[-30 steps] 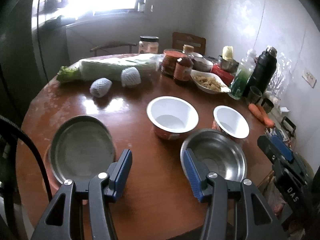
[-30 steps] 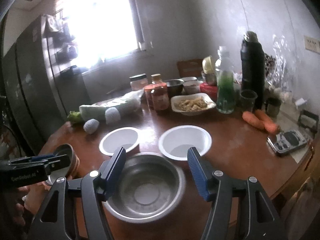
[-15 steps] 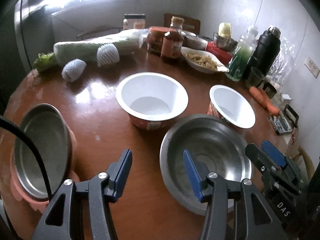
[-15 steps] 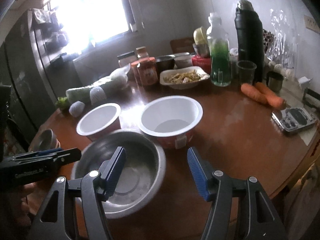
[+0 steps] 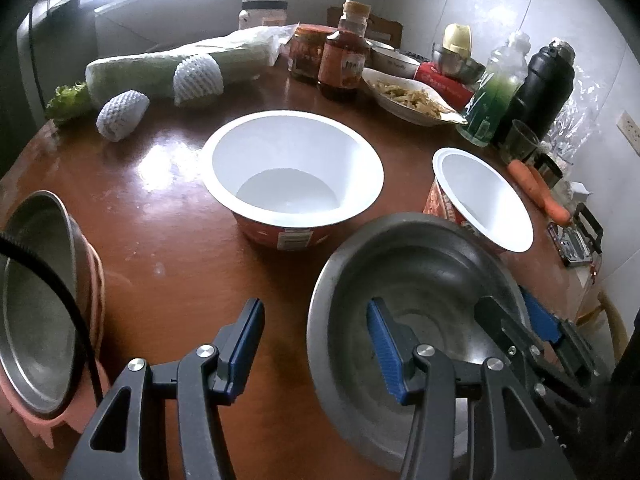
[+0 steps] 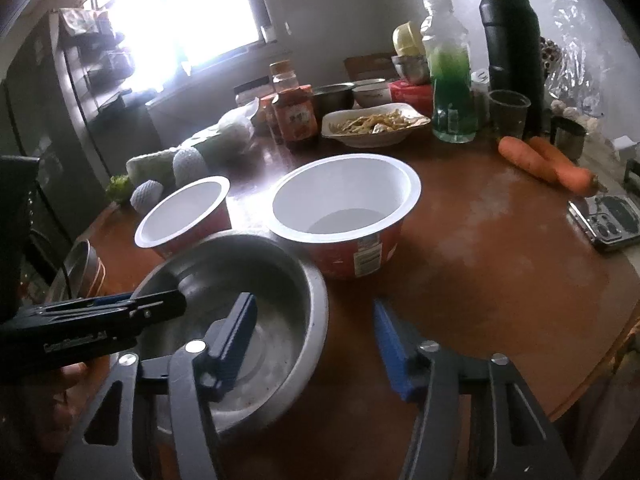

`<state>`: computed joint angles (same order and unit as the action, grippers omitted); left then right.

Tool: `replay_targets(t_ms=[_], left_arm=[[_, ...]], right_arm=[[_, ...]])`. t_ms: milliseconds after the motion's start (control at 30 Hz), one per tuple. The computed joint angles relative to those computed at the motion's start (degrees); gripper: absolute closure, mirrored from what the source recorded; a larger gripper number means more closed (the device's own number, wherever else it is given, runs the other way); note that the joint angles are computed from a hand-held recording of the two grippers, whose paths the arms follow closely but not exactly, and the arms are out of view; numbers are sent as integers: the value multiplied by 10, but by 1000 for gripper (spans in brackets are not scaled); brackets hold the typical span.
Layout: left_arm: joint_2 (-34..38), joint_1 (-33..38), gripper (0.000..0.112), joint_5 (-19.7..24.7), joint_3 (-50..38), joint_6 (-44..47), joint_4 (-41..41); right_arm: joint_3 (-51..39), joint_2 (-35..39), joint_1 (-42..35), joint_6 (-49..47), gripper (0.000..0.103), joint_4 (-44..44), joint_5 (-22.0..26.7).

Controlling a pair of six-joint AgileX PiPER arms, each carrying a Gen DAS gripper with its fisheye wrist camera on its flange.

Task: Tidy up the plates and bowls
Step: 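Close the right gripper on the deep steel bowl rim, then lift the deep steel bowl with the right gripper toward the plate stack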

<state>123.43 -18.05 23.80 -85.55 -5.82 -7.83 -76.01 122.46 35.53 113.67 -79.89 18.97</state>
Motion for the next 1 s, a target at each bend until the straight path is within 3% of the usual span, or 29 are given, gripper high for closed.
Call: replay_targets(t_ms=[433,633,1000], left_arm=[[13,-4,60,-15,-4,11,-2],[7,-5,69,-17,7,62,-46],[-48,2,69,-46,79,41,-14]], right_arm=[[-36,27,8,-69,72,42,5],[-42,28,12,-98,77,60,9],[-61,23,39,-176,77,124,28]])
